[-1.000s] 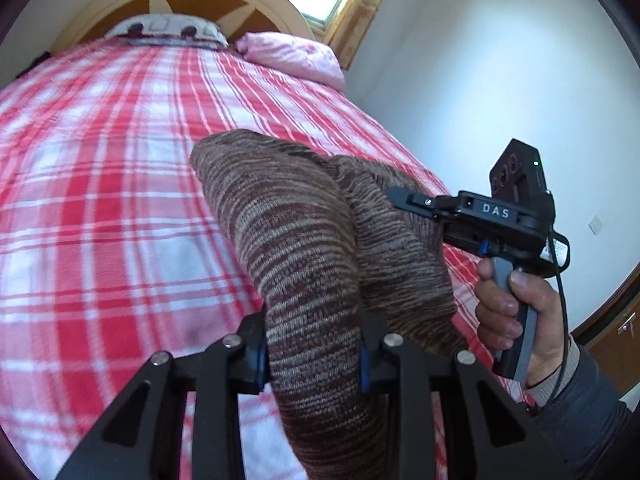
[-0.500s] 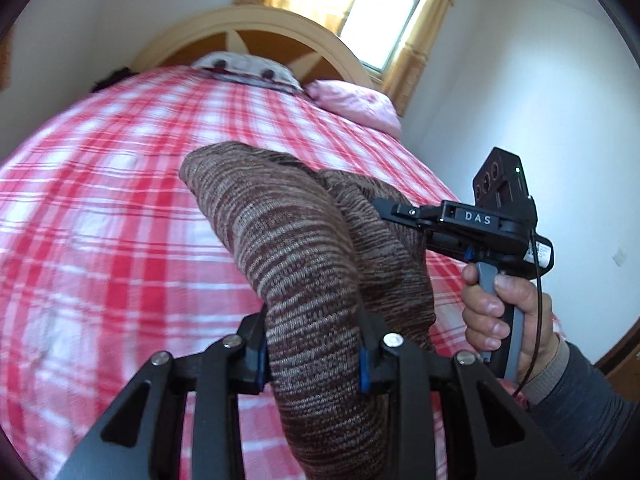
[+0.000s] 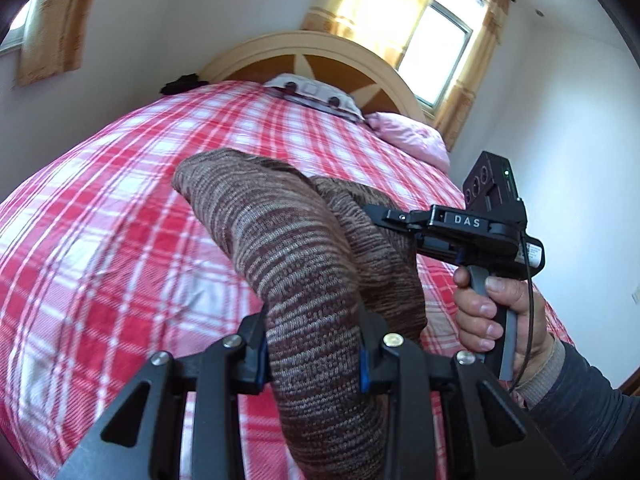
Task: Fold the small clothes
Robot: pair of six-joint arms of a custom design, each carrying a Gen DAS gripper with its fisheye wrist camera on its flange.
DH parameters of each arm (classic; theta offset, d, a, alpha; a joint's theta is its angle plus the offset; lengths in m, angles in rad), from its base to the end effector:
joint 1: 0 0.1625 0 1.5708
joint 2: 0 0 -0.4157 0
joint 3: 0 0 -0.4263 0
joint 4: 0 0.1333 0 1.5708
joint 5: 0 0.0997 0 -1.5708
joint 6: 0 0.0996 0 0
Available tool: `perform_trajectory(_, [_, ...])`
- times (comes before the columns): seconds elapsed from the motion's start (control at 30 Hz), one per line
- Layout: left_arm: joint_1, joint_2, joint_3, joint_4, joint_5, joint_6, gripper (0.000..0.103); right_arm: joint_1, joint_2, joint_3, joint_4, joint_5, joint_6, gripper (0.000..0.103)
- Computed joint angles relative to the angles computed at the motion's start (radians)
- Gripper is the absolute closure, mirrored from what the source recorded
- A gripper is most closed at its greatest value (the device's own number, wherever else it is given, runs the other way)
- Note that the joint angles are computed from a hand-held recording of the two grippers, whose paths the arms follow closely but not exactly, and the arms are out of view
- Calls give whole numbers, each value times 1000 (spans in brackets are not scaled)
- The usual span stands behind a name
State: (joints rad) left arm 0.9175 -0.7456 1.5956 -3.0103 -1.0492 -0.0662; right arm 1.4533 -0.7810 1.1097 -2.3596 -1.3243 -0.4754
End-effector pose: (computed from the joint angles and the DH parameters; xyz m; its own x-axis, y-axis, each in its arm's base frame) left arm -0.2909 -0.6811 0.1079 -0.8884 0.2627 -0.3765 0.4474 0.6789 -0.5821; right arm 0.0591 -0.8437 0.2753 -0.9157 -0.4019 0.0088 -0.3532 0.7939 -0.4949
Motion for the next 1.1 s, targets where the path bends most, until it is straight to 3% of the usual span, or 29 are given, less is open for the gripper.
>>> perform_trajectory(0.43, [77, -105, 157, -56, 29, -118, 70, 82, 155, -110, 69, -68, -10, 79])
perform_trajectory(0.6, [123, -94, 181, -21, 21, -219, 66, 104, 231, -165, 97, -194, -11, 74])
perform_trajectory(0.7, [118, -96, 230, -106, 32, -224, 53, 111, 190, -69, -11, -271, -44, 62])
perform_trajectory(0.77, [110, -98, 253, -141, 45, -221, 50, 111, 122, 44, -128, -288, -78, 62])
perform_trajectory(0.87, [81, -78, 246, -136, 130, -193, 49, 107, 12, 214, -269, -212, -148, 59])
perform_trajectory(0.9, [70, -68, 241, -138, 161, -191, 44, 106, -18, 256, -271, -176, -171, 52])
perform_trajectory(0.97, [61, -56, 226, -115, 191, -204, 40, 115, -39, 286, -221, -161, -215, 50])
perform_trajectory(1.1, [44, -50, 237, -78, 250, -218, 37, 123, -37, 337, -202, -259, -304, 50])
